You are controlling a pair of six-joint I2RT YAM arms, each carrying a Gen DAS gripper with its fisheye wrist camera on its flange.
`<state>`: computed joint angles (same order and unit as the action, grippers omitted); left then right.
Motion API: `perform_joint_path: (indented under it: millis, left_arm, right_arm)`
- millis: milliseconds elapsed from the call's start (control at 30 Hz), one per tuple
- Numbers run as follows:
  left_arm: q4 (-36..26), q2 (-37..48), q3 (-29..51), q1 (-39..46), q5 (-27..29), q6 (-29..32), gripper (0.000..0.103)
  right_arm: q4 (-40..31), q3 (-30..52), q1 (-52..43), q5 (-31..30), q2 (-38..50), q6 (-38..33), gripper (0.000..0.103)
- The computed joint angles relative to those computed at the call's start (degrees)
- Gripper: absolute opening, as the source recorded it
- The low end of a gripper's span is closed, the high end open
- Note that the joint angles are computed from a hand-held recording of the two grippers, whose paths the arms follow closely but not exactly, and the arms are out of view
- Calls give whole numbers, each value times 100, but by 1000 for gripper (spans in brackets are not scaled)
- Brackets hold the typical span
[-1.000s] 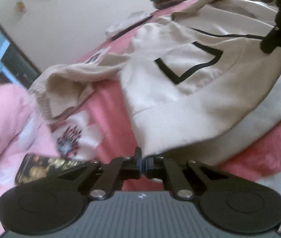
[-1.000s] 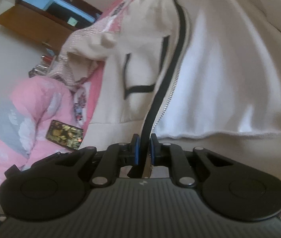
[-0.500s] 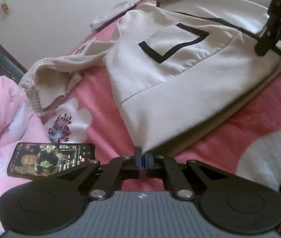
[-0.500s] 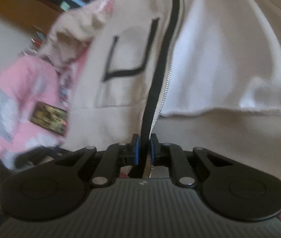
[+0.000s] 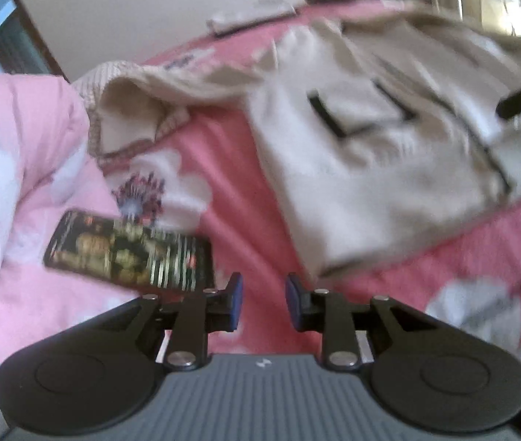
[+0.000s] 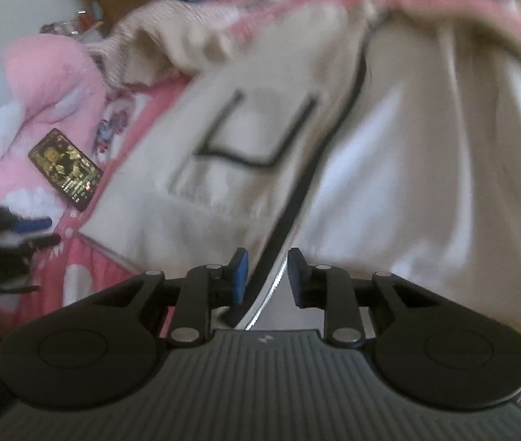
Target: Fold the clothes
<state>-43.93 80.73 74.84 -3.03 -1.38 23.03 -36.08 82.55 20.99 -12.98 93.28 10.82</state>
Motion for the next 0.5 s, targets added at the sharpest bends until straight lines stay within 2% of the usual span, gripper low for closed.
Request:
perform_joint_path:
  millis: [167, 233, 300, 367, 500]
  left_arm:
    - [279, 1052, 680, -321, 506, -648, 28]
    - [91, 1520, 860, -306, 453, -871, 28]
    - [-127, 1906, 1050, -248, 437, -1038, 27]
    - [-180, 1829, 1093, -153, 614, -1026, 28]
    - [-387, 1909, 1602, 54, 929, -1210, 28]
  right_arm:
    - [294, 518, 397, -58, 536, -644, 22]
    - [344, 459, 512, 50, 755, -862, 21]
    - [-32, 509, 536, 239, 1146, -953, 20]
    - [366, 92, 458, 117, 1034, -873, 19]
    - [-180, 948, 306, 9, 1212, -984, 20]
